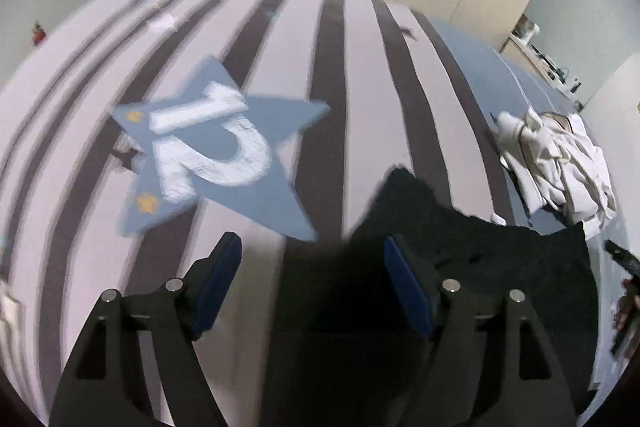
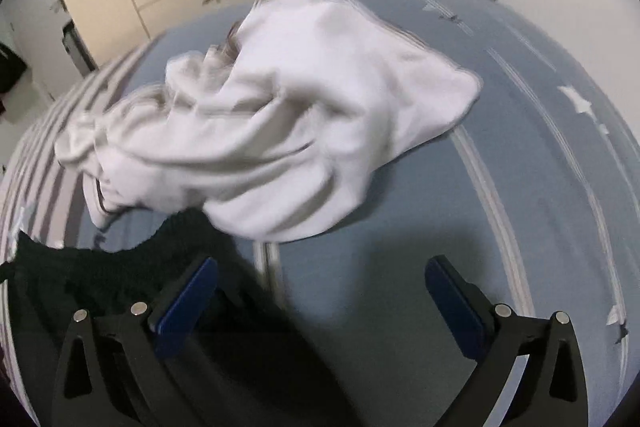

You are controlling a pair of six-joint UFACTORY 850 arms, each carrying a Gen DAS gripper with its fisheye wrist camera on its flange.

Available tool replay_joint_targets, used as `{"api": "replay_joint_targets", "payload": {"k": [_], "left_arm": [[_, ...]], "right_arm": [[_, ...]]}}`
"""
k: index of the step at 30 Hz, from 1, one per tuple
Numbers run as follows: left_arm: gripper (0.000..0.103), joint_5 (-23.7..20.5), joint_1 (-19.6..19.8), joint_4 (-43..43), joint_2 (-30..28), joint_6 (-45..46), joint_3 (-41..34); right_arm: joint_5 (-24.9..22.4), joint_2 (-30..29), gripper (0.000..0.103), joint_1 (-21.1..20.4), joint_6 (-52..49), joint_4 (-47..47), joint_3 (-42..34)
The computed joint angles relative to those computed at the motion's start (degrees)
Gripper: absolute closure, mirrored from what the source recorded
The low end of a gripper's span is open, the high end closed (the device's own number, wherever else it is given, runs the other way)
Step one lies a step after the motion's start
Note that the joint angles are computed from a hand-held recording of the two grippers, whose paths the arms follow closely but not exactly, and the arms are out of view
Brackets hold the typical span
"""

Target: Fold clothes

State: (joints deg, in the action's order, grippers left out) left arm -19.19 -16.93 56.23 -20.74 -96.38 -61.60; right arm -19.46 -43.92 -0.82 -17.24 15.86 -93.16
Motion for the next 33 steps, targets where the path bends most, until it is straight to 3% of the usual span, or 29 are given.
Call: {"api": "replay_joint_targets", "payload": {"k": [3,5,8,12,14,18,21,23,24,25,30,33], "left_arm": [[0.031,-0.31,0.15,0.68,4.26,0.04,3.72],[0.031,-2.70,-2.30,0.65,8.03,0.30,7.03],[0.031,-6.31,-6.99,-0.44,13.30,0.88,12.47],[0.039,-8.16,-14.64,-6.47,20.15,3.81,18.78],[0.044,-11.13,-19.93,-9.40,21.54,4.91,20.56],[0.045,-12.09,-25.14,-13.33,21.45,6.11,22.56],[0.047,-13.44,-26.02,-15.52,19.38,5.87,23.27],[0.074,-15.47,-26.17,-16.23,17.97,6.25,23.45],[0.093,-16.45,-25.96,-16.82,17.58,6.57,23.61],[0.103,-16.51,-25.46,-16.72,18.16,5.45,24.50],[0.103,-20.97,-22.21,-19.11,22.00,3.34,27.98],[0.103,-17.22,-20.43,-18.56,30.23,-2.52,31.96]], "right_arm": [[0.33,4.24,0.001,-2.27,-4.43,1.19,5.20],[1.44,8.04,0.001,-3.65,-10.10,4.01,10.40],[5.35,16.85,0.001,-4.67,-14.64,5.15,23.34],[8.64,28.98,0.001,-5.58,-12.36,-0.90,40.24],[9.66,32.67,0.001,-6.15,-13.65,-1.65,45.97],[10.85,36.66,0.001,-8.90,-19.32,2.52,53.49],[9.58,37.03,0.001,-11.06,-28.11,12.05,55.52],[9.25,36.87,0.001,-11.71,-31.35,16.09,55.89],[9.32,36.93,0.001,-11.74,-31.61,16.53,55.97],[9.42,37.02,0.001,-11.67,-31.13,16.05,55.98],[9.29,37.57,0.001,-11.49,-23.77,7.84,55.93],[10.08,38.93,0.001,-11.83,-24.36,7.70,57.13]]}}
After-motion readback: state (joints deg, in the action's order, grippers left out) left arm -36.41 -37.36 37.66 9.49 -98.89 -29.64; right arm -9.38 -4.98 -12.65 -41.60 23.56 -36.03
